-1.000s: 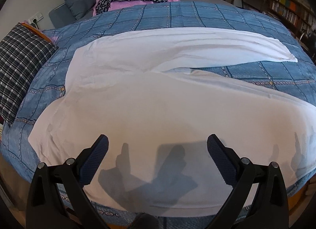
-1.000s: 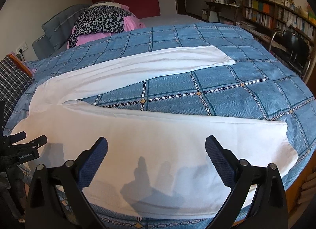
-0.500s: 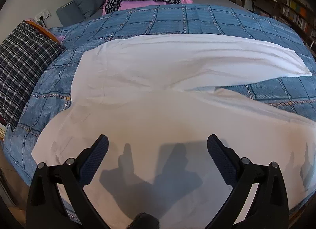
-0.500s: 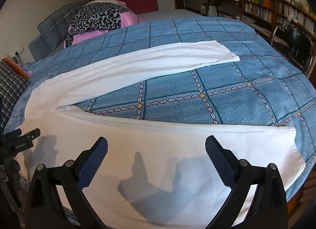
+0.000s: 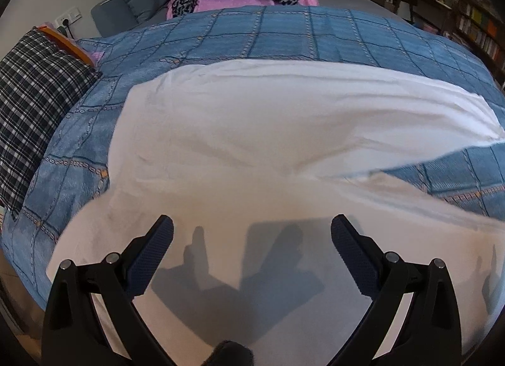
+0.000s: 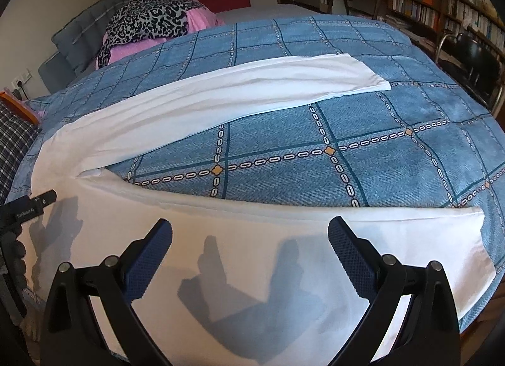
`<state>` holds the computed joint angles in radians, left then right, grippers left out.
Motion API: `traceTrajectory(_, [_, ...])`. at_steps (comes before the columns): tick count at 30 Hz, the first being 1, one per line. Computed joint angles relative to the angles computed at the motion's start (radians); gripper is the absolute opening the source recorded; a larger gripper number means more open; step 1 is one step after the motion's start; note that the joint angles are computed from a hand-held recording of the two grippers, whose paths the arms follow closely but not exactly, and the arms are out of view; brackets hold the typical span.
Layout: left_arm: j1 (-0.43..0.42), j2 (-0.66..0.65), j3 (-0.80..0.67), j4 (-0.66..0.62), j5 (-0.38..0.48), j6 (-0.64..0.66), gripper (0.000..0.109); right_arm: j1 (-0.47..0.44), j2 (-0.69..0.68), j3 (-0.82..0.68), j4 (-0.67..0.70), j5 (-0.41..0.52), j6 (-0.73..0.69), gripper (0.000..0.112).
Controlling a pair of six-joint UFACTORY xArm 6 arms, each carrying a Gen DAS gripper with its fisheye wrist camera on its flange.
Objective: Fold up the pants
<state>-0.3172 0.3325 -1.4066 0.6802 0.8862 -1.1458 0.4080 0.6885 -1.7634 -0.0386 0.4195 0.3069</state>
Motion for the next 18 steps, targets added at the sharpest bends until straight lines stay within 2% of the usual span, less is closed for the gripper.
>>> traceTrajectory(7, [0.082, 0.033, -0.044, -0.041, -0.025, 0.046, 0.101, 0.000, 0.081, -0.127, 0.011, 0.063, -0.006, 0.098])
traceTrajectory(11, [0.123, 0.080, -0.116, -0.018, 0.011, 0.068, 0.101, 0.000, 0.128, -0.203, 0.020, 0.103, -0.017, 0.098])
traceTrajectory(18, [0.224, 0.159, -0.210, -0.072, -0.056, 0.165, 0.101, -0.005, 0.249, -0.402, 0.032, 0.202, -0.026, 0.098])
